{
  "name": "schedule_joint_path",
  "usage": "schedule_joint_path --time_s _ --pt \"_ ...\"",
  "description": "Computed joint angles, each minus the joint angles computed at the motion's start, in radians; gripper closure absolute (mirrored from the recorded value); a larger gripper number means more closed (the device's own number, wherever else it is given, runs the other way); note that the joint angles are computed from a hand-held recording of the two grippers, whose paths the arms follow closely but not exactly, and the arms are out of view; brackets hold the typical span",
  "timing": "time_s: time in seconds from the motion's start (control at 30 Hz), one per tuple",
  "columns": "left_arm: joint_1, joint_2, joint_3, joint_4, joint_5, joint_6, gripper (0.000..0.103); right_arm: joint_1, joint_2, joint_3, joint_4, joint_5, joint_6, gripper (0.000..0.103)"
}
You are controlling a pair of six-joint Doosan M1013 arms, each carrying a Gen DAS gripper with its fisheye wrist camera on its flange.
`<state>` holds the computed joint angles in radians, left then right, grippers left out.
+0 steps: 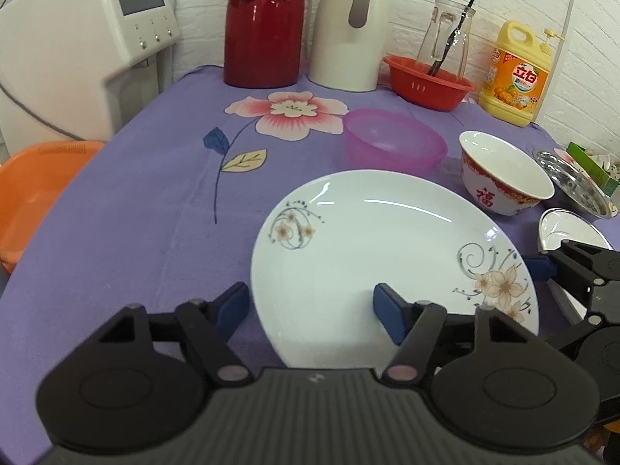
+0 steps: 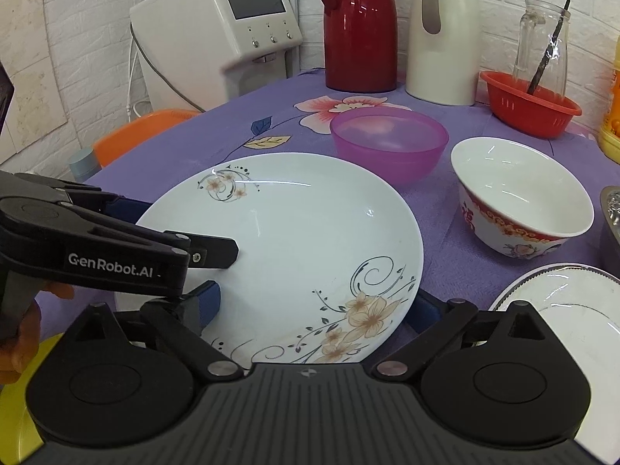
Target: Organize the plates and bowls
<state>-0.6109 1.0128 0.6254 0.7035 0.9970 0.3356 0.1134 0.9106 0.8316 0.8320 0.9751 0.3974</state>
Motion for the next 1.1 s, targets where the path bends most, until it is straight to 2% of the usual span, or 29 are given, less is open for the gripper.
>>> schedule_joint_path --time_s 0.13,0.27,0.4,0.63,1.1 --pt "-0.003 0.056 -0.122 -0.029 0.101 0.037 0.038 0.006 -0.013 0.020 -0.016 -0.038 0.018 0.000" --pt "-0.004 0.026 -0.079 -0.014 0.043 -0.001 0.038 0.004 -0.037 0.054 -0.004 -0.088 0.015 0.000" --pt "-0.015 0.028 -0.098 0.021 0.062 0.003 0.038 0.002 -0.070 0.097 0.037 -0.135 -0.031 0.000" --pt "-0.037 -0.027 -0.011 0.065 0.023 -0.058 0.038 -0.012 -0.118 0.171 0.098 -0.142 -0.072 0.000" --pt "-0.122 -0.149 0.247 0.151 -0.021 -0.270 0.038 -0.046 -0.277 0.470 0.223 -0.185 -0.234 0.000"
